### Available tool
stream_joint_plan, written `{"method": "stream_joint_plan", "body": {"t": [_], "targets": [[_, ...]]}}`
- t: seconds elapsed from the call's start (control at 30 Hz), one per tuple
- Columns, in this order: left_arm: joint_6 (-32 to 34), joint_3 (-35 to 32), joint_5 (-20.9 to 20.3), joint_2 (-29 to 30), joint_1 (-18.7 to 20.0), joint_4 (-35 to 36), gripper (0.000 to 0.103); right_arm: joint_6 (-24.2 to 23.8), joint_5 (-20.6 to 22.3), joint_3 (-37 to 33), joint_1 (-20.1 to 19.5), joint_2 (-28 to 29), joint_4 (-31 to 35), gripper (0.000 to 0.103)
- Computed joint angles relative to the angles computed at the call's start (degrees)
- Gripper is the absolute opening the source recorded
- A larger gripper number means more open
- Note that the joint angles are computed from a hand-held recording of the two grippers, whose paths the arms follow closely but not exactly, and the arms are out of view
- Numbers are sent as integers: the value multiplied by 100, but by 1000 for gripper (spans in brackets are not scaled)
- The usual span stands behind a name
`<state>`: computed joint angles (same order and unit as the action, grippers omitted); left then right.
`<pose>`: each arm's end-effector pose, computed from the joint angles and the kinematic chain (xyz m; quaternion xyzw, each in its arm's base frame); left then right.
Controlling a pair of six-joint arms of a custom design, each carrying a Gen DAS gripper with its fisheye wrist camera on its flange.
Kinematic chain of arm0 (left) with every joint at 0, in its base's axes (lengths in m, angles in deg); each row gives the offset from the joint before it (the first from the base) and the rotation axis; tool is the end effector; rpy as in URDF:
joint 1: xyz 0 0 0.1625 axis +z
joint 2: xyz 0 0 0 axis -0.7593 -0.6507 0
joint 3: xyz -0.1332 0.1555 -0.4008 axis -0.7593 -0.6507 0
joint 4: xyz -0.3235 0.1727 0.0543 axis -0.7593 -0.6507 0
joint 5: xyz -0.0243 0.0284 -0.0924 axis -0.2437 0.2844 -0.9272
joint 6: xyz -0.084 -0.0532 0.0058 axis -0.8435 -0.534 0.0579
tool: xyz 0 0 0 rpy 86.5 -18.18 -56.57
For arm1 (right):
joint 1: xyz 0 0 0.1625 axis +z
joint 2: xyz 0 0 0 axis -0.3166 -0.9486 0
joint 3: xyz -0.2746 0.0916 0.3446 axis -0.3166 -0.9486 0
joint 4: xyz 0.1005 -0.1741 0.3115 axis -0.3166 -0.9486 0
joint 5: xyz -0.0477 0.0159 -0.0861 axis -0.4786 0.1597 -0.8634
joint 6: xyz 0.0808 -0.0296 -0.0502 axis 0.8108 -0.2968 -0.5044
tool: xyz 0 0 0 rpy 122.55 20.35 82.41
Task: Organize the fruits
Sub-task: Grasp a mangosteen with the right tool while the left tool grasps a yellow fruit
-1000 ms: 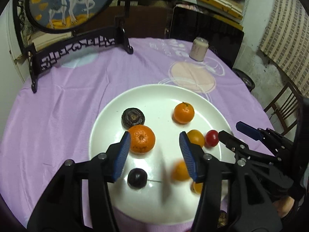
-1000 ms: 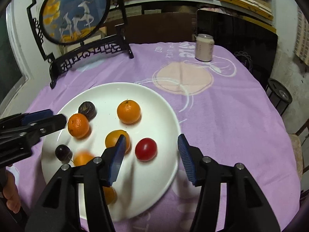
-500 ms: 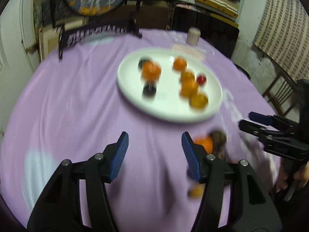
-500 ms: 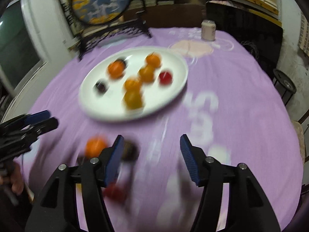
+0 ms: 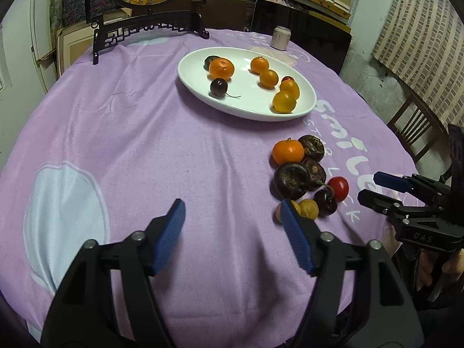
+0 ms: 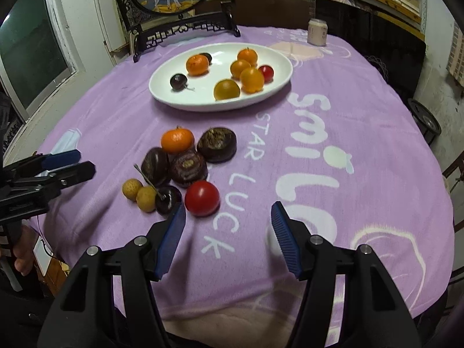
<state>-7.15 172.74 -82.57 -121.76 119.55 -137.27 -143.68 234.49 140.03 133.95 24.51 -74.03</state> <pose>-0.0572 -0.6331 0.2569 0.4133 0.8859 -0.1404 0.1571 0.2937 -0.4977 -0.0021 -0.0300 -0.8616 0.3649 0.3516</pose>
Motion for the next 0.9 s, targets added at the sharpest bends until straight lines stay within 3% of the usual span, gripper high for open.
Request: {"method": "stream_joint_plan", "body": {"t": [0.17, 0.27, 0.47, 0.5, 0.53, 0.57, 0.63, 0.73, 0.9], "targets": [[1, -49, 3, 6, 11, 138, 70, 35, -111, -96, -43, 36, 88, 62], [19, -37, 3, 9, 19, 174, 70, -340, -33, -321, -95, 13, -39, 62], [60, 31, -3, -19, 68, 199, 70, -507, -222, -1687, -487, 540, 1019, 62], [61, 21, 12, -17, 80, 224, 70, -560, -321, -1792, -553, 580, 1063, 60], [59, 14, 28, -14, 89, 245, 70, -551, -373, -1869, -584, 609, 1131, 49], [56, 6, 41, -7, 95, 272, 70, -545, -489, -1931, -625, 629, 1192, 44], [61, 1, 23, 2, 93, 341, 70, -649, -441, -2016, -630, 675, 1150, 44], [168, 104, 42, 0, 38, 308, 70, -533, -323, -1780, -558, 547, 1002, 43], [345, 232, 216, 99, -71, 317, 70, -253, 47, -694, -350, 23, 453, 44]]}}
